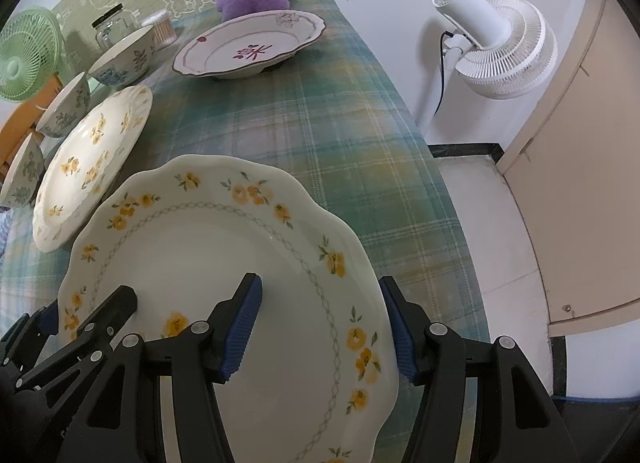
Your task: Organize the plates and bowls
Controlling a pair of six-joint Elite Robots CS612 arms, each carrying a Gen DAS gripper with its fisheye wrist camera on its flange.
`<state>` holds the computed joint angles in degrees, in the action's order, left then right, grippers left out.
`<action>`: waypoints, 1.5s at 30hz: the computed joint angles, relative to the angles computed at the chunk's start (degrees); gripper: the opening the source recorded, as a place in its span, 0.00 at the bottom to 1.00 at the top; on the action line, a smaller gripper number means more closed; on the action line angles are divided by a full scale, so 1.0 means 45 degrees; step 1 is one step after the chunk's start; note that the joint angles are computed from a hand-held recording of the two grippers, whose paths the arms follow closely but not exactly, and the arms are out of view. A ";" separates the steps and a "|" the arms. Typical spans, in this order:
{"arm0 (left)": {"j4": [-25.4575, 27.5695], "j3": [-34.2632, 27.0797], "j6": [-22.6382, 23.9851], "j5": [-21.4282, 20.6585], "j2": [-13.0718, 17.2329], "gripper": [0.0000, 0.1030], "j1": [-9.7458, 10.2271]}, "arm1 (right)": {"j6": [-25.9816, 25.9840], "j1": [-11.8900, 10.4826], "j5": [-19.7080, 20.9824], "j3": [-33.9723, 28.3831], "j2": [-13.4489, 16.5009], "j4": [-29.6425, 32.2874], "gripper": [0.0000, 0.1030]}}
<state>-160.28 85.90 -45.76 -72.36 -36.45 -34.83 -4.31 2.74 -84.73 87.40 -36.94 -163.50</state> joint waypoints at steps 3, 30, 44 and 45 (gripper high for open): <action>-0.0251 0.0015 0.0062 -0.0380 0.0007 0.68 0.0067 | -0.0181 0.0034 -0.0140 0.0012 -0.0033 0.0010 0.63; -0.2134 0.1410 0.1607 0.1031 -0.1289 0.86 -0.0064 | 0.0511 0.0272 -0.0145 0.1210 -0.1355 -0.2211 0.80; -0.3175 0.2521 0.2491 0.1128 -0.2087 0.86 0.0336 | 0.0515 0.1156 -0.0422 0.1345 -0.1739 -0.2873 0.80; -0.3308 0.2616 0.2593 0.1118 -0.2140 0.86 0.0379 | 0.0580 0.1256 -0.0480 0.1348 -0.1762 -0.2934 0.80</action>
